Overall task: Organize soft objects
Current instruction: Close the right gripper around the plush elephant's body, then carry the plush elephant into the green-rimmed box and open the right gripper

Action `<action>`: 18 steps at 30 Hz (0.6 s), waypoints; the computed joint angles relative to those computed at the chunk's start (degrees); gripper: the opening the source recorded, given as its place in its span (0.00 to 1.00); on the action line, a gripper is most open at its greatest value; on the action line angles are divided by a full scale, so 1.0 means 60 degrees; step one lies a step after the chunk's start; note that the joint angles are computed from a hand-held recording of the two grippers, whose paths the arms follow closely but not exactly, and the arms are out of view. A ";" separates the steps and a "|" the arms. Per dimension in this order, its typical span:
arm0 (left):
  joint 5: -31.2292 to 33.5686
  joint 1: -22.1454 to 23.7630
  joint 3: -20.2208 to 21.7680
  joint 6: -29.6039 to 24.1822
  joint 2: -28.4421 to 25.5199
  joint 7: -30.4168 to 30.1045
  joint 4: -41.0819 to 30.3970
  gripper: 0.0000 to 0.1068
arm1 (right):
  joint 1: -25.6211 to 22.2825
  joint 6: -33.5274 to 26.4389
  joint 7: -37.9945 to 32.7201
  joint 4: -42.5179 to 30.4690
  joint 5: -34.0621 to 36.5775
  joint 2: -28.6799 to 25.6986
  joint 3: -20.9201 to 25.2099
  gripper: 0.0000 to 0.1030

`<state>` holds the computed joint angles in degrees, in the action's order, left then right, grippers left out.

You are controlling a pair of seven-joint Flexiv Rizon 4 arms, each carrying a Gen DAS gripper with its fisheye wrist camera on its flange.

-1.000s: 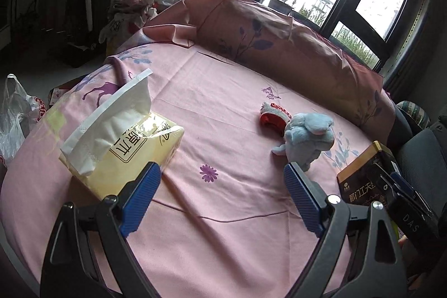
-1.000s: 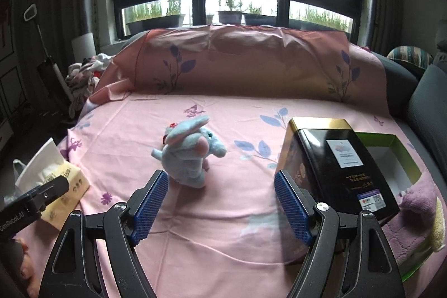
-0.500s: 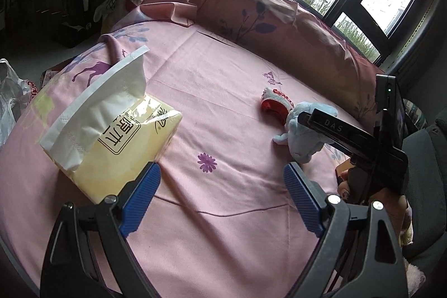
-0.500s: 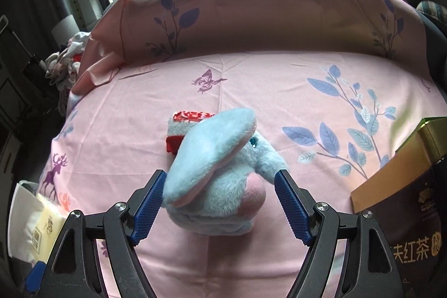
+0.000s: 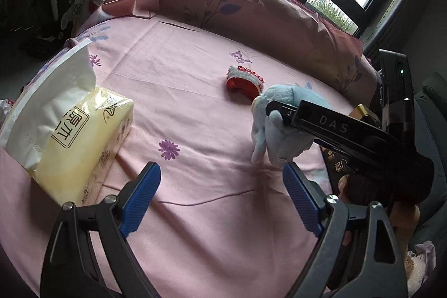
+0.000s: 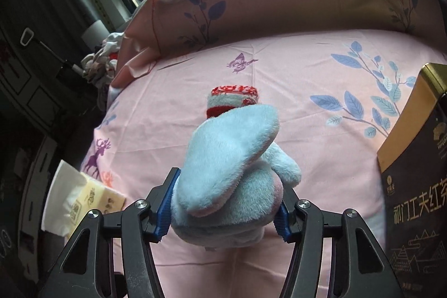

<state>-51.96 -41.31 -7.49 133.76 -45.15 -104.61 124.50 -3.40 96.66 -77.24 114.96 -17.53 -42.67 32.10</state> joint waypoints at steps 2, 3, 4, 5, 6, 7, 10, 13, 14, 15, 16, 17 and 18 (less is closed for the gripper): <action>0.0760 0.0266 -0.0121 -0.0116 -0.0038 -0.0080 -0.0058 0.75 | -0.0830 -0.0107 -0.0157 0.0266 -0.0060 0.0014 0.0877 0.58; 0.1156 0.0392 -0.0163 -0.0150 -0.0073 -0.0164 -0.0091 0.73 | -0.1369 -0.0303 -0.0276 0.0326 -0.0130 -0.0086 0.1457 0.58; 0.1399 0.0439 -0.0166 -0.0172 -0.0105 -0.0234 -0.0138 0.68 | -0.1938 -0.0595 -0.0463 0.0368 -0.0198 -0.0212 0.2070 0.58; 0.1495 0.0429 -0.0162 -0.0206 -0.0121 -0.0312 -0.0195 0.59 | -0.2416 -0.0808 -0.0666 0.0427 -0.0166 -0.0321 0.2585 0.59; 0.1930 0.0608 -0.0263 -0.0174 -0.0141 -0.0540 -0.0205 0.55 | -0.2682 -0.0861 -0.0790 0.0544 -0.0094 -0.0309 0.2848 0.59; 0.2762 0.0977 -0.0447 -0.0058 -0.0187 -0.0873 -0.0195 0.48 | -0.2681 -0.0652 -0.0887 0.0714 0.0078 -0.0120 0.2801 0.59; 0.4349 0.1365 -0.0595 0.0264 -0.0314 -0.1218 -0.0435 0.32 | -0.3330 -0.0027 -0.0966 0.1196 0.0113 0.0019 0.3182 0.59; 0.3942 0.0520 -0.0099 0.0256 -0.0185 -0.0391 -0.0847 0.28 | -0.4830 -0.0295 -0.1011 0.1395 -0.0353 -0.0420 0.4448 0.59; 0.3712 0.0264 0.0010 0.0263 -0.0154 -0.0076 -0.1007 0.28 | -0.4973 0.0011 -0.0988 0.1554 -0.0406 -0.0224 0.4455 0.59; 0.3649 0.0154 0.0013 0.0304 -0.0129 0.0133 -0.1155 0.28 | -0.5147 0.0318 -0.0978 0.1717 -0.0520 -0.0039 0.4468 0.59; 0.3764 0.0183 -0.0072 0.0353 -0.0118 0.0232 -0.1298 0.28 | -0.5344 0.0622 -0.0964 0.1870 -0.0634 0.0137 0.4490 0.59; 0.3957 0.0262 -0.0191 0.0342 -0.0116 0.0308 -0.1477 0.28 | -0.5556 0.0895 -0.0931 0.2000 -0.0742 0.0305 0.4511 0.59; 0.4151 0.0320 -0.0289 0.0287 -0.0120 0.0415 -0.1679 0.28 | -0.5797 0.1126 -0.0890 0.2114 -0.0860 0.0452 0.4539 0.59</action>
<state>-27.06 -39.39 -9.22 135.48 -45.87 -102.12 114.42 -38.18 103.42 -82.58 127.65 -22.69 -39.96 59.34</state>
